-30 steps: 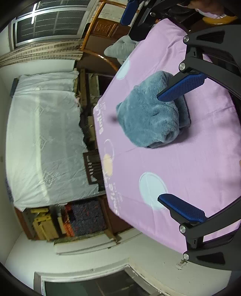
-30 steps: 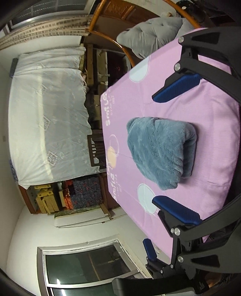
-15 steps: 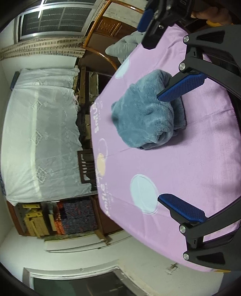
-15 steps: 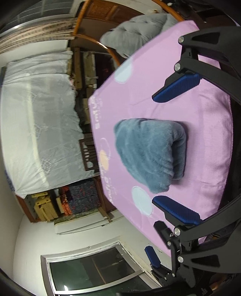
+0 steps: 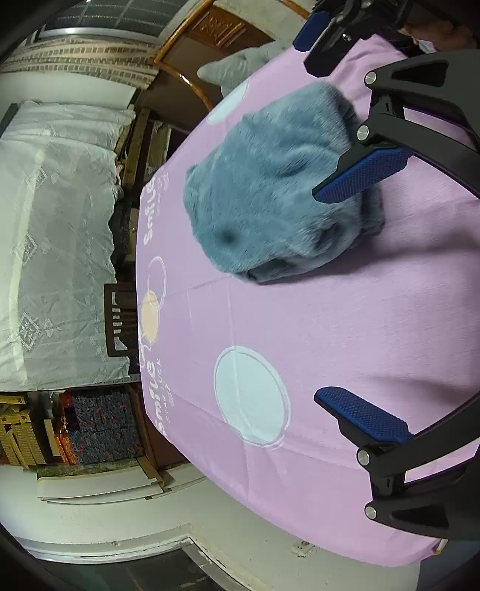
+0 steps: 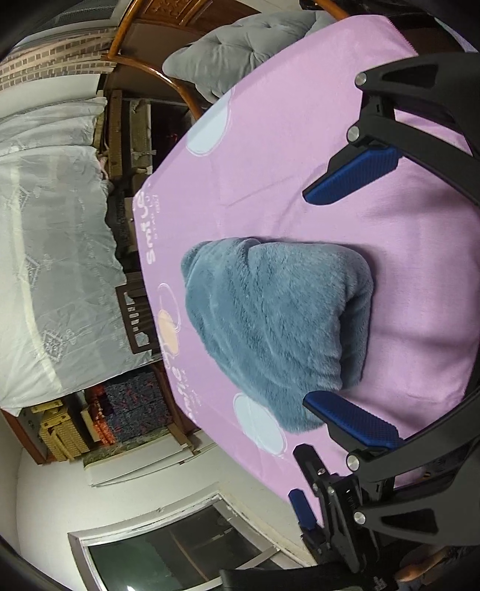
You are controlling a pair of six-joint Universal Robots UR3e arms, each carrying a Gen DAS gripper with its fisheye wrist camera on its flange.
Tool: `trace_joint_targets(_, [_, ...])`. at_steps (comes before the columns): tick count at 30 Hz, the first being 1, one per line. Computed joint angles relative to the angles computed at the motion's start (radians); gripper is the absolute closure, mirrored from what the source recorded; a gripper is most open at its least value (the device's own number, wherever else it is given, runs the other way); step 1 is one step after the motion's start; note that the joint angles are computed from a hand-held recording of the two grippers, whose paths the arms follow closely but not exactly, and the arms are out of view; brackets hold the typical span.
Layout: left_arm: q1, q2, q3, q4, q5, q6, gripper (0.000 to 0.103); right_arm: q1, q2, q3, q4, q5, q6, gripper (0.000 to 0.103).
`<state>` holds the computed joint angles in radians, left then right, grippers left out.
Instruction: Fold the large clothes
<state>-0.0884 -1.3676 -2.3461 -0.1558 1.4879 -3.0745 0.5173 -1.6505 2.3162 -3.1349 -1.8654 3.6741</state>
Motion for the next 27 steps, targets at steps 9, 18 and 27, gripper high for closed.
trace_joint_targets(9, [-0.081,-0.21,0.12,0.018,0.081,-0.03,0.003,-0.127,0.134,-0.034,0.003,0.115,-0.063,0.005])
trace_joint_targets(18, [-0.075,-0.28,0.071,0.113,0.057,-0.011,0.003,-0.172,0.188,0.028,-0.062,0.169,-0.09,0.005])
trace_joint_targets(27, [0.02,-0.183,-0.01,0.07,-0.046,0.031,0.003,-0.162,0.156,0.091,-0.108,0.173,-0.081,0.005])
